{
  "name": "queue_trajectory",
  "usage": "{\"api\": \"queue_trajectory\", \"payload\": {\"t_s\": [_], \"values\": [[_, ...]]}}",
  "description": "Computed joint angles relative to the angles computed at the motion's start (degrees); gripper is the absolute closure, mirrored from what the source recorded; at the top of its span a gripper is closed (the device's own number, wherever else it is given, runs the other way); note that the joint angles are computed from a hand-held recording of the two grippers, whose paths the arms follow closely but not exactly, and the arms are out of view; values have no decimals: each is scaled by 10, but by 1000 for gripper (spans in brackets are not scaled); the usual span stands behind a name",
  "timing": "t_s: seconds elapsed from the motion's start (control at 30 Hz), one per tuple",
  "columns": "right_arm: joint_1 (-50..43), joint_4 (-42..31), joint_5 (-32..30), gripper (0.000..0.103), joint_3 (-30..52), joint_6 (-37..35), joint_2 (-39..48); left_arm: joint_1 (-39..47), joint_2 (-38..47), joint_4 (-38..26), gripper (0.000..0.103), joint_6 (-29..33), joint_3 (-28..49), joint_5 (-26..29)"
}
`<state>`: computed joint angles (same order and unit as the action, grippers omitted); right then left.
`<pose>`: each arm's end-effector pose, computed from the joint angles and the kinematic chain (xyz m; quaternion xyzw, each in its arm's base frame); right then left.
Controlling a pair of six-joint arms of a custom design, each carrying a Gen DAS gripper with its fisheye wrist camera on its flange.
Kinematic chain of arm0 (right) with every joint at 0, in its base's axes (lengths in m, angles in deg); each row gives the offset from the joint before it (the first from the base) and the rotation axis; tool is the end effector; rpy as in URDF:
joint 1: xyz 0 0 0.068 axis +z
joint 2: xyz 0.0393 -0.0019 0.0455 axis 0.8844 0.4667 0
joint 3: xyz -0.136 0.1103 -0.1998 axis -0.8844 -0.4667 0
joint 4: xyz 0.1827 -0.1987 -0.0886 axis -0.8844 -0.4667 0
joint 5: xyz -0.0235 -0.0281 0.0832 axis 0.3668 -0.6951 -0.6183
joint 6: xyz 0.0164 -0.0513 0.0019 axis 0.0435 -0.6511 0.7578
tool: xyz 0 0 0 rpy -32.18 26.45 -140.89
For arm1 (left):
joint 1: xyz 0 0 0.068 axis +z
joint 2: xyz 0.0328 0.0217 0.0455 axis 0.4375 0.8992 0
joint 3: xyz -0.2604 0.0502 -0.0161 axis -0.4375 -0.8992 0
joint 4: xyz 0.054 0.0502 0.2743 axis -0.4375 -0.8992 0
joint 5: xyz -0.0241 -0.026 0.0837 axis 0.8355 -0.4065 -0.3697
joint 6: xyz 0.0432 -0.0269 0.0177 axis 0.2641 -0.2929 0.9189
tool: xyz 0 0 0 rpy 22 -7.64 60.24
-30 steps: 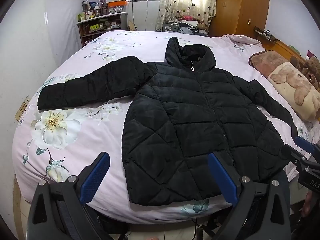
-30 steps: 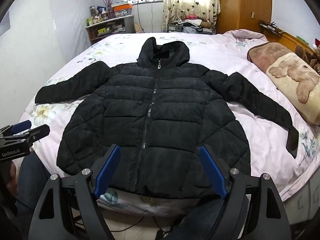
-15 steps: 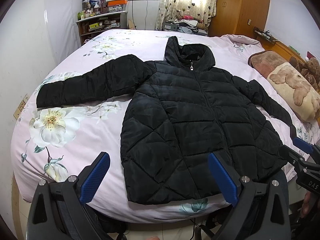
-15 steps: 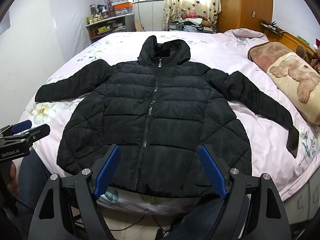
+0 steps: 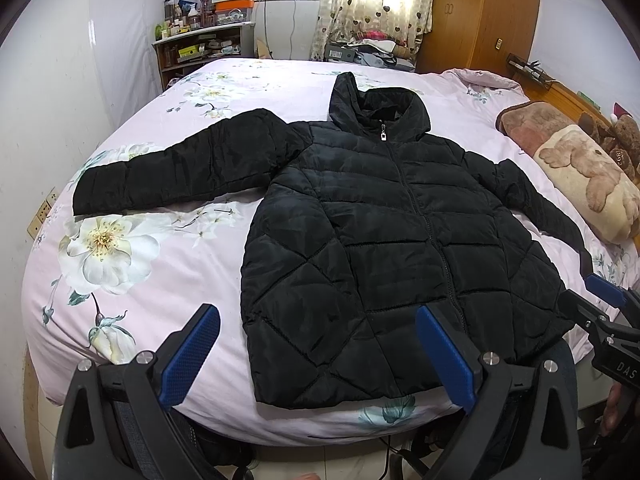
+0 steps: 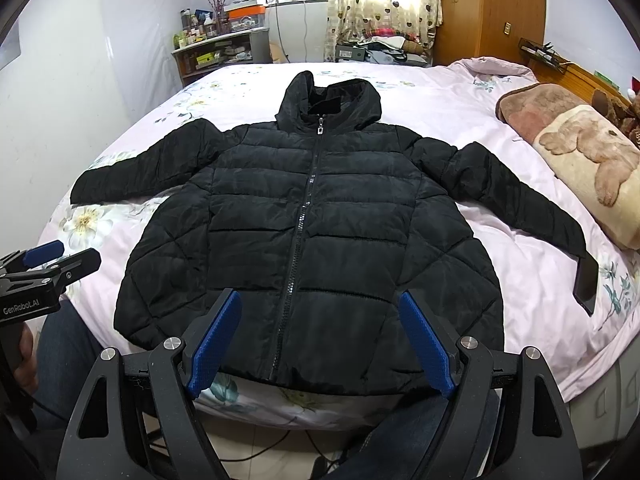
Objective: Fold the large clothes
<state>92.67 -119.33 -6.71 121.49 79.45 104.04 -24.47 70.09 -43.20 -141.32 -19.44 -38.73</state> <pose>0.1844 0.1024 0.2283 -0.1100 0.9311 0.0626 0.3421 0.1650 -0.1716 0.2301 -0.0709 0.9406 -0.0072 0.3321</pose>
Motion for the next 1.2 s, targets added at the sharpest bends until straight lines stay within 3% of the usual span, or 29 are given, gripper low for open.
{"api": "queue_trajectory", "payload": {"t_s": [1.2], "values": [[1,-1,1,22,1,2,3,-13,10,4,4,-12,1,4]]}}
